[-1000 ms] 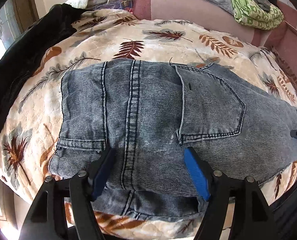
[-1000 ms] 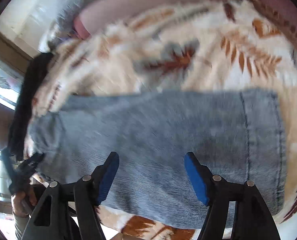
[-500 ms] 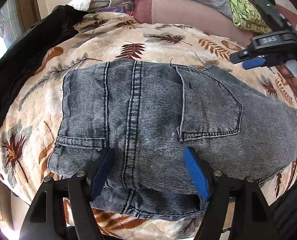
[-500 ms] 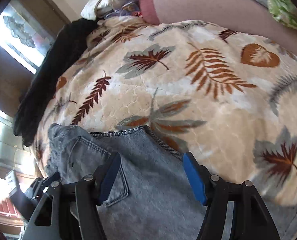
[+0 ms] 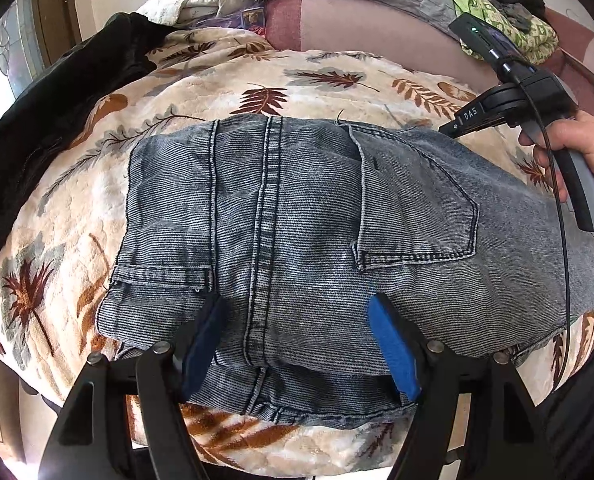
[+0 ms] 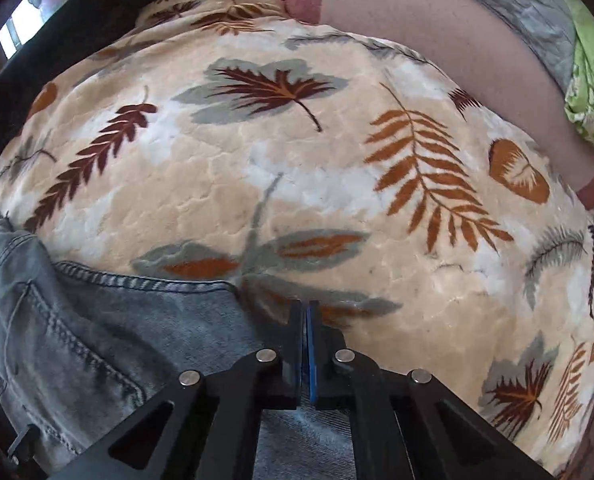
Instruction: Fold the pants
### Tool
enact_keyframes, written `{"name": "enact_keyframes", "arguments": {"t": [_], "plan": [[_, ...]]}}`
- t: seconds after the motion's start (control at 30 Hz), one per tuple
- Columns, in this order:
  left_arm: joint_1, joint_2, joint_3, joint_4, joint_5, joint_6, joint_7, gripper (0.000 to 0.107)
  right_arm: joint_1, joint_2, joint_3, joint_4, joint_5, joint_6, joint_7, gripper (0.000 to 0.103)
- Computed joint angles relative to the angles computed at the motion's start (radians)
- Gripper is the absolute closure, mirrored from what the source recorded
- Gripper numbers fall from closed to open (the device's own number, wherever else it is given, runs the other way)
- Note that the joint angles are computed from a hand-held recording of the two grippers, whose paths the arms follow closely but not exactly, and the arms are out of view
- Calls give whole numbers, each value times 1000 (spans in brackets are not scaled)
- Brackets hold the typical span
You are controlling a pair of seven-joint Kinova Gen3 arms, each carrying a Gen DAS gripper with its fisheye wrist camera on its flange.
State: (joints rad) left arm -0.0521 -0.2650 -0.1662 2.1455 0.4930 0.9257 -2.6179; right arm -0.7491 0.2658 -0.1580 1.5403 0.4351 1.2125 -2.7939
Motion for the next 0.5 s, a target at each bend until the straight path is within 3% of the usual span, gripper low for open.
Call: {"name": "enact_keyframes", "arguments": {"t": [0.1,0.17,0.2,0.23,0.3,0.4,0.5], "plan": [[85,0,-91,-4,4,9,0,33,-82,-115,79,102,-4,-80,-122,98],[143,-12,-144,-16,-6,18,14,34,-104,-199,61,166,2,-156,-203,92],[148,-23,-154,-28,-7,28,30,33,-91,-236,25,195,-4,-197,-244,81],[140,-31,-161,-45,3,40,45,33,-71,-272,-22,228,-17,-238,-280,63],[94,-47,-124,-72,-4,46,91,33,-45,-310,-114,275,-27,-319,-350,40],[7,14,10,-105,-112,-4,184,32,-24,-315,-229,350,-40,-441,-464,39],[-59,66,113,-84,-212,-7,216,32,-56,-257,-258,404,-83,-534,-493,38]]}}
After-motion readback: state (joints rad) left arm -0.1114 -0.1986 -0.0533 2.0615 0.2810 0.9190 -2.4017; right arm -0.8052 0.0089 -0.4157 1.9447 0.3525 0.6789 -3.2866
